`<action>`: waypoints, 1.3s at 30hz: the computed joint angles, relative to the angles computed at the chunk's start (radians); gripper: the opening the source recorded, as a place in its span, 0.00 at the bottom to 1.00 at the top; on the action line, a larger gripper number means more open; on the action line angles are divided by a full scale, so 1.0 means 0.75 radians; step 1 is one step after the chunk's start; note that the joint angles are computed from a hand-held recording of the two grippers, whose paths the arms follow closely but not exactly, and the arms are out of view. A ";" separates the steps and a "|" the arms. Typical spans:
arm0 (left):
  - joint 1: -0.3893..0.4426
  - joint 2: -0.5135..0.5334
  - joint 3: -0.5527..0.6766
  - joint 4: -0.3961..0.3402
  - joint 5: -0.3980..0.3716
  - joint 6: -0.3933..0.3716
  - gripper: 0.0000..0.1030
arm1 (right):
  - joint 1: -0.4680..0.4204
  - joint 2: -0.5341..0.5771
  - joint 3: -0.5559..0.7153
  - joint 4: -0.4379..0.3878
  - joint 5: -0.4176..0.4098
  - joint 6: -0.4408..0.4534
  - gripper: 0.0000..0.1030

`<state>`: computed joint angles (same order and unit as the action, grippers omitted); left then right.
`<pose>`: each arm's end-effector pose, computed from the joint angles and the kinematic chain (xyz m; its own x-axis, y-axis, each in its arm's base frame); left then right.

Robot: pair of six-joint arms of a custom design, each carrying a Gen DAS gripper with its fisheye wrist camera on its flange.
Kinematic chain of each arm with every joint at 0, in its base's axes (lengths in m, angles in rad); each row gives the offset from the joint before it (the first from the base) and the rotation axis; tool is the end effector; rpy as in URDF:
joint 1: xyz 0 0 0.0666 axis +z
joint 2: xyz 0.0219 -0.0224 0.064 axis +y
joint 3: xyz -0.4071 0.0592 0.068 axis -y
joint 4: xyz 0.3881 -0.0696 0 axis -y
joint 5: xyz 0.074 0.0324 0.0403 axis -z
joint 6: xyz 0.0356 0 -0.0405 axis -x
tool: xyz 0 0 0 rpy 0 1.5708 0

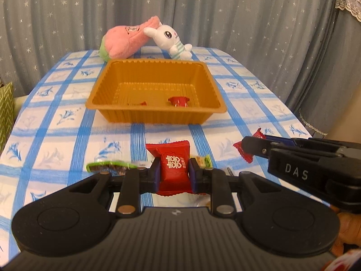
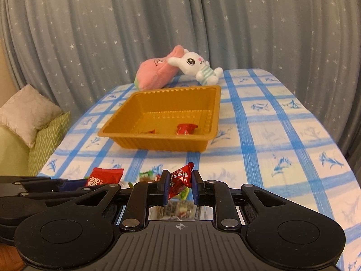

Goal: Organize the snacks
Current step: 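Carry both red packets into the orange tray and open both tools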

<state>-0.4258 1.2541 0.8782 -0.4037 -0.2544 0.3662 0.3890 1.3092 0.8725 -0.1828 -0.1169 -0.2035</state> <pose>0.3658 -0.1565 0.3198 -0.6826 -0.0710 -0.7274 -0.0082 0.9960 -0.0895 0.3899 0.1639 0.3136 -0.6200 -0.0372 -0.7837 -0.3464 0.9092 0.2309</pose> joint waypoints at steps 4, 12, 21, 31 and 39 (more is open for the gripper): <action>0.015 0.011 0.028 -0.007 0.001 -0.018 0.22 | -0.004 0.016 0.032 -0.009 -0.004 0.010 0.20; 0.083 0.043 0.090 -0.003 0.039 -0.069 0.22 | -0.017 0.065 0.119 -0.016 -0.015 0.032 0.20; 0.199 0.146 0.234 0.011 0.101 -0.155 0.22 | -0.036 0.210 0.321 -0.045 -0.042 0.094 0.20; 0.314 0.302 0.421 -0.007 0.157 -0.236 0.22 | -0.036 0.429 0.623 -0.200 -0.066 0.145 0.20; 0.368 0.402 0.531 -0.029 0.198 -0.268 0.22 | -0.021 0.555 0.780 -0.269 -0.066 0.161 0.20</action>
